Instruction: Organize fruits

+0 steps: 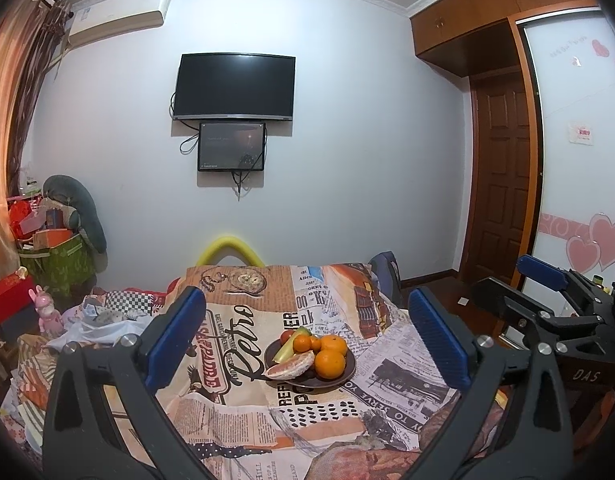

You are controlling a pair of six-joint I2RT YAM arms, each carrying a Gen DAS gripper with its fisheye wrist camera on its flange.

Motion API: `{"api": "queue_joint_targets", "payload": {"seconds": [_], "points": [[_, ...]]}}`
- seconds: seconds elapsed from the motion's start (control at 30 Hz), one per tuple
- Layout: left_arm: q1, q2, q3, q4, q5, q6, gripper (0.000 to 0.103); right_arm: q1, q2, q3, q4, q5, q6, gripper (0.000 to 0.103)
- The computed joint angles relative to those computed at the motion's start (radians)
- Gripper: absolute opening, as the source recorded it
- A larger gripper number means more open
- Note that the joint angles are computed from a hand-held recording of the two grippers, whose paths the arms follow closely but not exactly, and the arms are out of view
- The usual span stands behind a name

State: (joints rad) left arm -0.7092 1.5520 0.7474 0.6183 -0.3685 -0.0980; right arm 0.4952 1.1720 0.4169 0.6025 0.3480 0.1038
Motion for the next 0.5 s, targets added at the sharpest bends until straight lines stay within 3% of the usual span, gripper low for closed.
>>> {"api": "queue_joint_targets", "payload": {"seconds": [0.5], "points": [[0.002,0.011,0.006,-0.004,-0.001,-0.01,0.103,-0.014,-0.001,0.007,-0.014,-0.02,0.013,0.103]]}}
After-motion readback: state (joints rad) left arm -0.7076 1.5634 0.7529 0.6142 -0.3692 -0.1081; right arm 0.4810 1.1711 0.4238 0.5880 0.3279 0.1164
